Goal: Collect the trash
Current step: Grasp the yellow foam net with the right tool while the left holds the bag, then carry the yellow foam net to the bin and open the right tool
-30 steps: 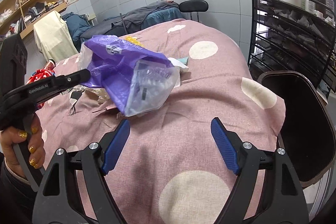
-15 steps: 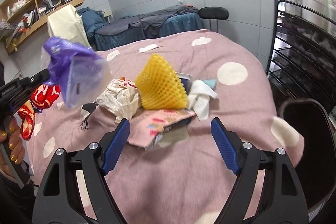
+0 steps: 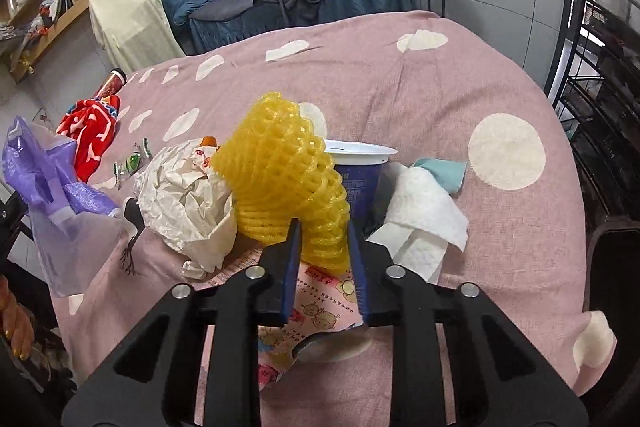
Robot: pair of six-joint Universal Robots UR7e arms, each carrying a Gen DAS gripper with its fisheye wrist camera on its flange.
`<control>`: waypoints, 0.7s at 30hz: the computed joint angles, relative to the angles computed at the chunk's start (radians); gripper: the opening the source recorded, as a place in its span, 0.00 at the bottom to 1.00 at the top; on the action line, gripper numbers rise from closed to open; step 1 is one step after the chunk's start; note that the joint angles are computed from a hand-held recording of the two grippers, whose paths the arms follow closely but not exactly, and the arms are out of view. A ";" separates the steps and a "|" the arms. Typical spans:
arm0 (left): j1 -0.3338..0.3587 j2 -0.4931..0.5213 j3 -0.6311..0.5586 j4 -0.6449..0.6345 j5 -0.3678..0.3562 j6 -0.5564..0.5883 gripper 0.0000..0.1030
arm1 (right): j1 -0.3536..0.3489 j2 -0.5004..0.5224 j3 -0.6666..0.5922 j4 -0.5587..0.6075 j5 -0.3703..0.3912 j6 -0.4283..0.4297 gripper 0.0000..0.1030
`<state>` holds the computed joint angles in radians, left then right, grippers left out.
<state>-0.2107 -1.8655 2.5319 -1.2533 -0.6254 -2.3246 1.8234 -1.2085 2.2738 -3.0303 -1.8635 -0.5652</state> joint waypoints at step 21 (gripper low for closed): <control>0.139 0.221 0.059 -0.765 0.106 0.572 0.06 | -0.051 -0.331 0.245 -0.280 0.046 -0.069 0.14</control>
